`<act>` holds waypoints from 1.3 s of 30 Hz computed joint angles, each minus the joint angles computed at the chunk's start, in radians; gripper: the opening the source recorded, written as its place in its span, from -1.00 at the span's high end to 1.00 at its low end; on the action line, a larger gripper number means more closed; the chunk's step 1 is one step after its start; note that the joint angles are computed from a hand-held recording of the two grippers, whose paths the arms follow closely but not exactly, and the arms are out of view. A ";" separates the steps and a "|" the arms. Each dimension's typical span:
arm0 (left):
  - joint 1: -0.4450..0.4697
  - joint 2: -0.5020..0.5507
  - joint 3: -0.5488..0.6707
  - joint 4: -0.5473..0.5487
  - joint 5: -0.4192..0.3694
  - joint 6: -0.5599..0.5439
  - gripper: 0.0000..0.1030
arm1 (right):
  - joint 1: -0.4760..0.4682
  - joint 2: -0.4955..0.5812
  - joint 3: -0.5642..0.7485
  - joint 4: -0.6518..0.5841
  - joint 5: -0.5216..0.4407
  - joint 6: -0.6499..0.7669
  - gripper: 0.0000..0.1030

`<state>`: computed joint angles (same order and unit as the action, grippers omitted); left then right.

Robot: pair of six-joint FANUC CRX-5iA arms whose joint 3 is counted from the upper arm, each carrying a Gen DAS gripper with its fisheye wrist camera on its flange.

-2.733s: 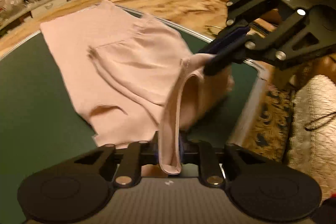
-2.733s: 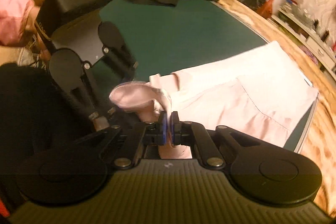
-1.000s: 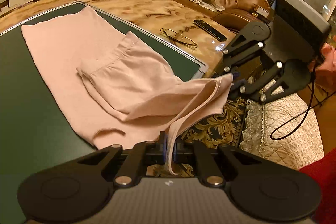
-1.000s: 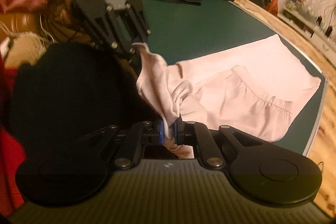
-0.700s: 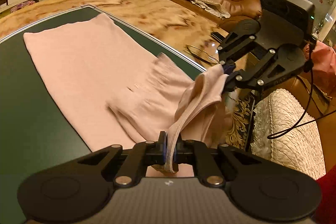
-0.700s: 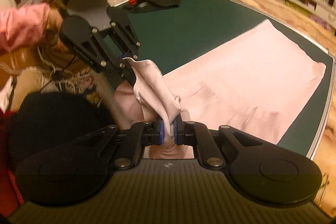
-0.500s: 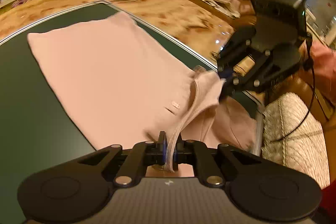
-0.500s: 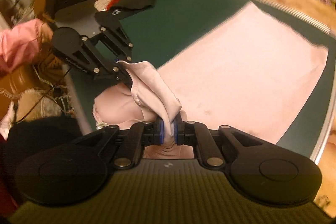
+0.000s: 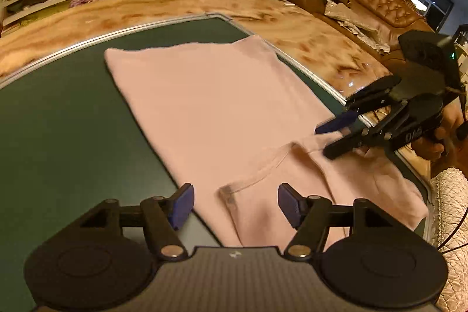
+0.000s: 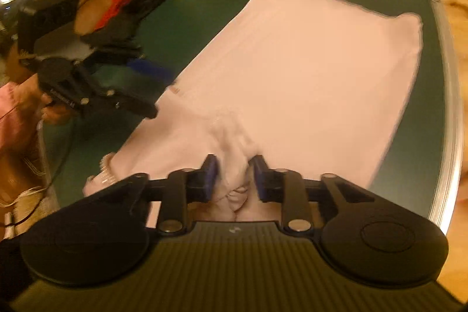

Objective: Fold clothes

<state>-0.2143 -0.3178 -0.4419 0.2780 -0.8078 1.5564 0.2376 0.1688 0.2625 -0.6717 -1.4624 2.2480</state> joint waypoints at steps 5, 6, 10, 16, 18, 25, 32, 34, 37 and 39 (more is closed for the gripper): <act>-0.033 -0.018 0.000 -0.070 0.014 0.075 -0.35 | -0.032 -0.020 -0.026 -0.011 0.016 -0.016 0.08; -0.037 -0.025 -0.003 -0.076 0.018 0.083 -0.35 | -0.032 -0.025 -0.031 -0.005 0.023 -0.022 0.08; -0.041 -0.015 0.004 -0.081 0.011 0.086 -0.34 | -0.068 -0.051 -0.047 -0.045 0.028 -0.013 0.08; -0.016 -0.025 -0.044 0.018 0.066 0.037 -0.31 | -0.061 -0.065 -0.055 -0.049 0.021 -0.059 0.08; -0.024 -0.015 -0.030 -0.002 0.058 0.059 -0.25 | -0.062 -0.070 -0.056 -0.059 0.025 -0.072 0.08; -0.074 0.029 0.048 -0.129 0.008 0.225 0.69 | -0.056 -0.096 -0.073 -0.069 0.023 -0.084 0.08; -0.128 0.037 0.112 -0.275 -0.051 0.389 0.87 | 0.042 -0.164 -0.156 0.029 0.154 -0.107 0.08; -0.124 0.024 0.110 -0.284 -0.062 0.405 0.87 | 0.058 -0.177 -0.172 0.036 0.187 -0.124 0.08; -0.112 0.009 0.103 -0.288 -0.078 0.420 0.87 | 0.091 -0.190 -0.188 0.057 0.221 -0.131 0.09; -0.091 0.000 0.088 -0.268 -0.076 0.409 0.87 | 0.115 -0.194 -0.196 0.076 0.241 -0.133 0.09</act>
